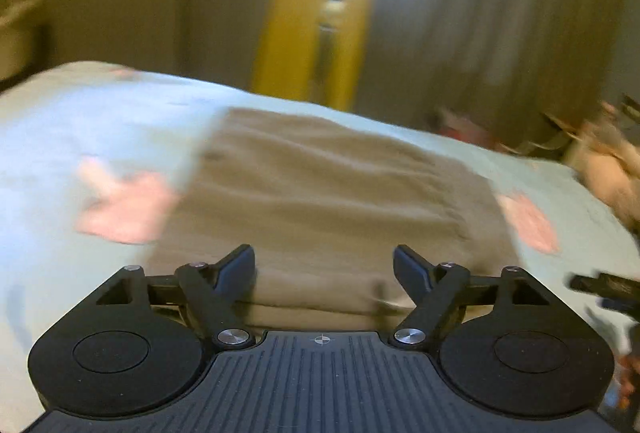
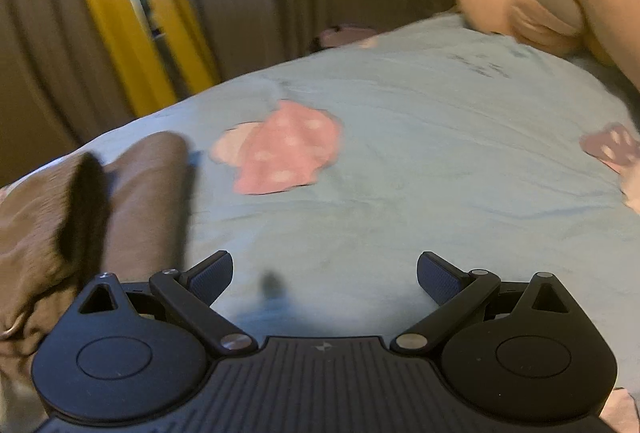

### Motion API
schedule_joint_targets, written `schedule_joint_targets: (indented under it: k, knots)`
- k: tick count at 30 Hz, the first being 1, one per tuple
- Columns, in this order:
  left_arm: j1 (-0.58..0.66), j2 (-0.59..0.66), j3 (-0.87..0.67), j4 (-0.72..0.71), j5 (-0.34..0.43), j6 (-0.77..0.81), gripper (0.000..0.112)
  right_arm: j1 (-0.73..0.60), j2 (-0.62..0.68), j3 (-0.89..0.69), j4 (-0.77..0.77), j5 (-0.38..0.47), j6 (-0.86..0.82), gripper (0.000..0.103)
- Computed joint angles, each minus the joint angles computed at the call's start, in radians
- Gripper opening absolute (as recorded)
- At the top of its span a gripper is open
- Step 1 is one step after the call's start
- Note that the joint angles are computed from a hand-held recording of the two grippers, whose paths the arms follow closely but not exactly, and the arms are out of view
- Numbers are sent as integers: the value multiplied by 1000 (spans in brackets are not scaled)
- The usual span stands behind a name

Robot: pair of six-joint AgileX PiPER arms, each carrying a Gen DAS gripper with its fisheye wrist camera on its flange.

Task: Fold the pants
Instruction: 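Fold the waistband over toward the hem and open the left tool, then grasp the folded waistband end with the right tool and lift it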

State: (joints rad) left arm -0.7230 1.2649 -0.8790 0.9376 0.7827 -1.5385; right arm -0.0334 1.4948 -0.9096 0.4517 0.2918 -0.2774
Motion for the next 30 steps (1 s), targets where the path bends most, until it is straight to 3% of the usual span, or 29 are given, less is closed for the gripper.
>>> schedule_joint_targets:
  k: [3,5,6,9,12,16,21,30]
  knots:
    - [55,-27,2,-32,121,29,85,45,-47,23,218,-3,-231,99]
    - [99,-64,65,-45,160,-14,85,73,-72,36,388,10,-385,99]
    - [130,-58,69,-79,161,-22,85,83,-77,35,461,28,-444,99]
    - [240,-102,120,-181,53,-55,85,101,-66,28,655,112,-530,99]
    - [201,-84,126,-112,110,-197,88,104,-17,16,841,212,-545,96]
    - [222,-82,129,-142,81,-210,91,120,43,-4,936,254,-478,94]
    - [264,-87,157,-152,12,-223,92,157,95,2,985,231,-468,85]
    - [276,-97,164,-164,-3,-219,92,163,88,15,972,244,-429,84]
